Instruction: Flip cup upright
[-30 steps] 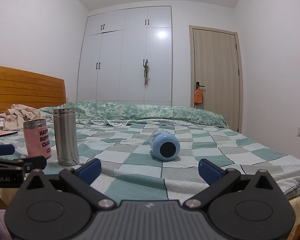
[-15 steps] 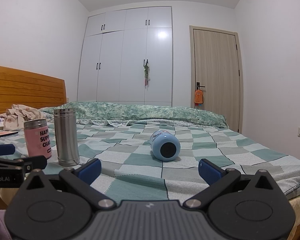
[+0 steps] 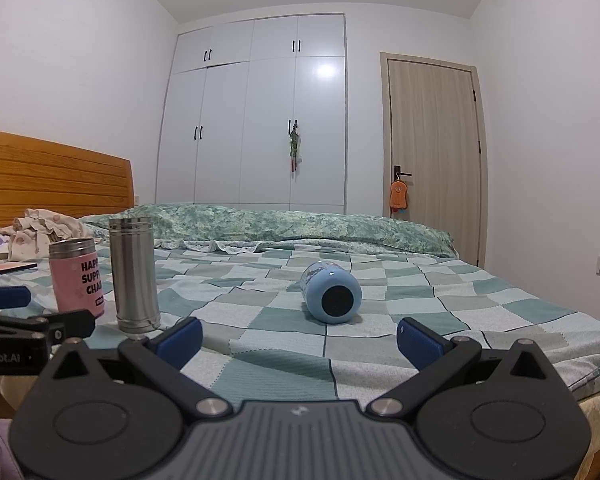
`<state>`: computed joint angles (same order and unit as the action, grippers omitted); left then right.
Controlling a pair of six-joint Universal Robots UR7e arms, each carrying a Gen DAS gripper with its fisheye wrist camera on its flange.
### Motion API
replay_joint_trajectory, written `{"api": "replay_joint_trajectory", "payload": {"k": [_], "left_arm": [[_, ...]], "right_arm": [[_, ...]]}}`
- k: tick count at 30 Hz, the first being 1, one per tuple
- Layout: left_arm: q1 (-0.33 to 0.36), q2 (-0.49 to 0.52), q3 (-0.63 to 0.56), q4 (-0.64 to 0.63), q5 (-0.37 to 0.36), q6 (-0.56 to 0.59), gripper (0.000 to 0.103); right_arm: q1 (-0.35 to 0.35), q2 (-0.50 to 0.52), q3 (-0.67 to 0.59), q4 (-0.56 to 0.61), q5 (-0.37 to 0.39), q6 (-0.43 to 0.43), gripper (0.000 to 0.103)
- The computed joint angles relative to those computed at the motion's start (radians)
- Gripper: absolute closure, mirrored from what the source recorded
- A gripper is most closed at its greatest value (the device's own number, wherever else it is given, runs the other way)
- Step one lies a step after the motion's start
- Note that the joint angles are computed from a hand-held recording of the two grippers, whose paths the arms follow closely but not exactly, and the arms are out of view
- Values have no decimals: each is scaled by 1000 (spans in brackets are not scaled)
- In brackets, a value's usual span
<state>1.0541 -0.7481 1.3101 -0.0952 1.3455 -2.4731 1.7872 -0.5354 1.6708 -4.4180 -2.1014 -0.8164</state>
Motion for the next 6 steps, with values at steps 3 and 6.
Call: {"api": "replay_joint_trajectory", "payload": {"k": [3,6], "left_arm": [[2,-7,13,-18,7,-2,0],[2,-7,14,-16,7,0,0]], "right_arm": [[0,0,-1,0,0,0,0],[1,1,-2,0,1,-1,0]]}}
